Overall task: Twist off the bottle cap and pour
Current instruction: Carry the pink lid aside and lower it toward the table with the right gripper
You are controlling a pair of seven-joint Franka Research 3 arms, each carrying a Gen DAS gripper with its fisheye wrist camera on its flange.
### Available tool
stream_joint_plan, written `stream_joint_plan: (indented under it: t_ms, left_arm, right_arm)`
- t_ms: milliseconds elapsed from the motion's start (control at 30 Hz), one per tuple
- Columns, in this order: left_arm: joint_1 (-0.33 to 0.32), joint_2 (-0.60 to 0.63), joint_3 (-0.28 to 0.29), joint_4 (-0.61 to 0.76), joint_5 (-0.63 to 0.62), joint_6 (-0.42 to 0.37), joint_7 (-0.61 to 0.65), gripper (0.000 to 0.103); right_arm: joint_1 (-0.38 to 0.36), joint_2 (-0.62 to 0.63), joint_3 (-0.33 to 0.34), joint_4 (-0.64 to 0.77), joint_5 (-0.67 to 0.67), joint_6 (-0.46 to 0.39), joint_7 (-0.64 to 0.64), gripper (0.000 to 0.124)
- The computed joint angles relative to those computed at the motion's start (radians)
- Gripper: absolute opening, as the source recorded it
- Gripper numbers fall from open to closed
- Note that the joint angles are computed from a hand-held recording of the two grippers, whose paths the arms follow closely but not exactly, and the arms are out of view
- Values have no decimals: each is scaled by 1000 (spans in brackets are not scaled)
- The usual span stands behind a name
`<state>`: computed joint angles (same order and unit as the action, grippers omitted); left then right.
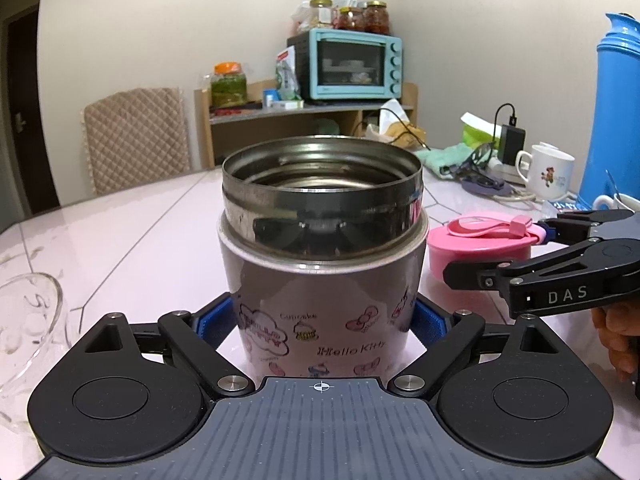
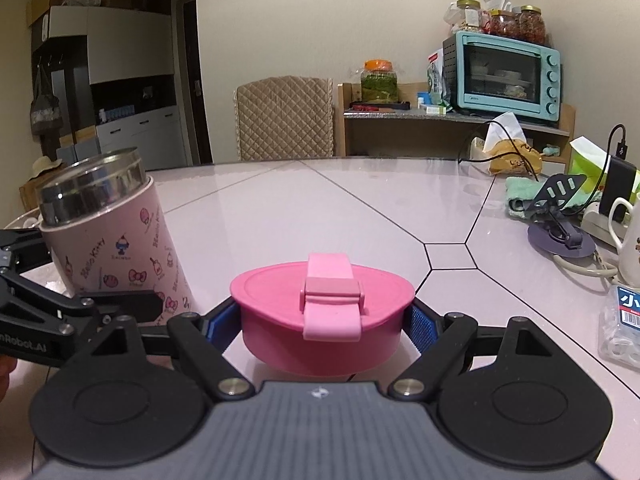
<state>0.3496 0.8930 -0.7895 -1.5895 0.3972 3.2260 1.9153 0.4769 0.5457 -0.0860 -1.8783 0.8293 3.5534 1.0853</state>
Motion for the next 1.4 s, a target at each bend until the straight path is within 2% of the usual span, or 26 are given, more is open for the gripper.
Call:
stream_joint_plan:
  t_ms: [133,300,533,600,800,1067,1400]
  left_arm:
    - [-4,-7,9,-5,0,-3,-1,93]
    - [2,-8,4,-10,-4,-9,6,94]
    - [-7,-17,17,-11,-16,-16,10,96]
    - [-9,-19,18,-11,-19,-18,13,96]
    - [-12,-26,23,-18,-28,-21,23,97]
    - [-8,-28,16,-24,-40,-29,40,97]
    - [-24,-35,32,-21,-58,-34,46,99]
  right_arm:
    - [31,3,-37,13,34,-37,-25,85]
    - [96,11,-114,27,64,-95,-36,85]
    - [165,20,-202,22,34,-136,15,85]
    - [206,23,-251,18,31,-159,32,85]
    - [258,25,-319,2,-21,-189,101,85]
    - [274,24,-356,-16,-115,-207,196,85]
    - [278,19,-382,-36,-226,-233,303,86]
